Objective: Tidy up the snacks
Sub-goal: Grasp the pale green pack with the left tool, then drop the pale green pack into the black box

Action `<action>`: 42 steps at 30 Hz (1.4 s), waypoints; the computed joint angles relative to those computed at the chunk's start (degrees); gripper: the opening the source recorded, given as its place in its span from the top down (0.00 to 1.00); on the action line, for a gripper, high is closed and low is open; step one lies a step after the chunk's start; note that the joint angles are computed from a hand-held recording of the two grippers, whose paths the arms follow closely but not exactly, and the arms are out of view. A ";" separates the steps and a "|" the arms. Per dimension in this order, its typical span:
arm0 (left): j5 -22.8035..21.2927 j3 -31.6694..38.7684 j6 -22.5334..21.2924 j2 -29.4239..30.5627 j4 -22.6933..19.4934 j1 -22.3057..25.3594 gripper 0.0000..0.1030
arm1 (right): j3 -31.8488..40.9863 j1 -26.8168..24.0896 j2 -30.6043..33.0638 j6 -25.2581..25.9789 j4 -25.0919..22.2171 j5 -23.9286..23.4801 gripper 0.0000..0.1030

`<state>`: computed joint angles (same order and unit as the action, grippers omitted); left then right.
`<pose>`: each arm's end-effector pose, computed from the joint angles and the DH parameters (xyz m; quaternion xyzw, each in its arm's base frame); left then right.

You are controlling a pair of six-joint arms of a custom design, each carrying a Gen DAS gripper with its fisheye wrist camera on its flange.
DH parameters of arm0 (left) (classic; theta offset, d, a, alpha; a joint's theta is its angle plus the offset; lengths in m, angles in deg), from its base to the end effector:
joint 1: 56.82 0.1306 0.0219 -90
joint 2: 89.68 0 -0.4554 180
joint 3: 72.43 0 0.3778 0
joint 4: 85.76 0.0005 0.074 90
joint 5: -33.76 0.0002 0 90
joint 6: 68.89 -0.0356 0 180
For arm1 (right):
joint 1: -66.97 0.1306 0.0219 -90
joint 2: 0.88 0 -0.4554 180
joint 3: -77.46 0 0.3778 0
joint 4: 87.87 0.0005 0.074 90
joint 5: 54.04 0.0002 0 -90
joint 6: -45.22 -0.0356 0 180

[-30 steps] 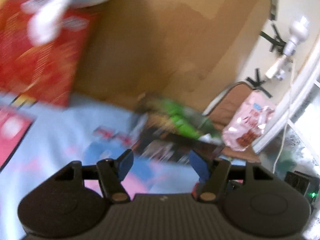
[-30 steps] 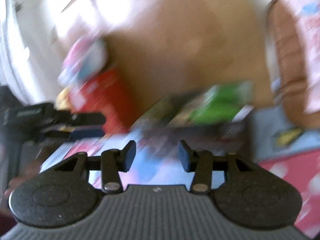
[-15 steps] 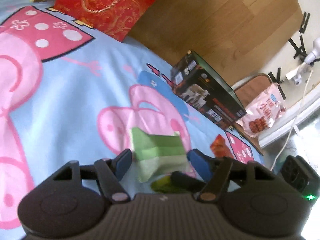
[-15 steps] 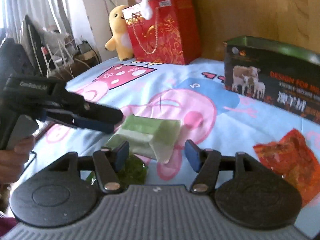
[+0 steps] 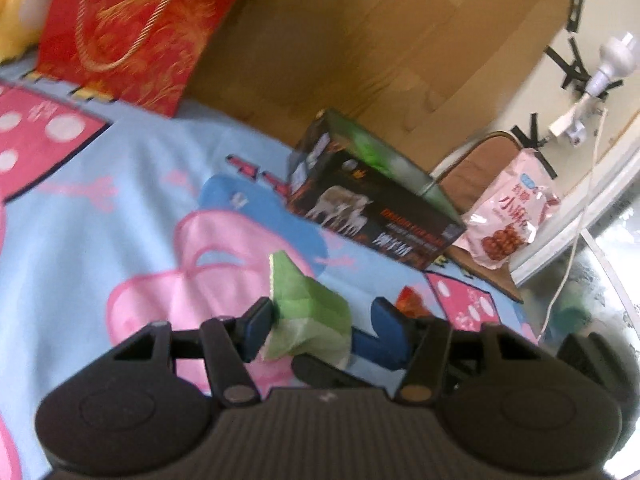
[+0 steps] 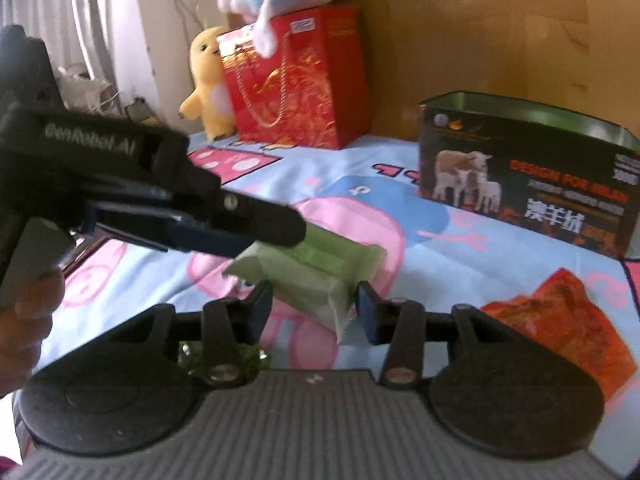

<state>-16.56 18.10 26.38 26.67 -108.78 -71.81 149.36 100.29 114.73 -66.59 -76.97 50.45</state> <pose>0.6032 -0.1856 0.2977 0.1935 0.8673 -0.3709 0.2696 0.4922 0.3123 0.2213 -0.0273 0.8727 0.1216 0.4721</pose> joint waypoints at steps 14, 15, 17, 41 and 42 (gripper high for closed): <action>-3.18 4.31 -2.25 3.01 -3.36 -3.23 0.47 | -3.42 -0.46 -1.82 -3.92 1.71 8.94 0.61; -4.05 4.14 -2.44 2.94 -3.13 -3.22 0.47 | -3.42 -0.67 -1.81 -4.69 1.55 8.64 0.61; -5.18 4.01 -2.52 2.90 -2.86 -3.07 0.47 | -3.08 -0.95 -1.75 -5.92 0.61 8.20 0.61; -1.79 6.78 -5.49 5.08 -5.90 -3.38 0.55 | 0.85 -0.12 -0.24 -0.48 -5.03 10.15 0.52; -1.02 6.91 -4.98 4.75 -5.07 -3.22 0.55 | -0.11 0.12 -0.57 -0.01 -2.40 11.25 0.52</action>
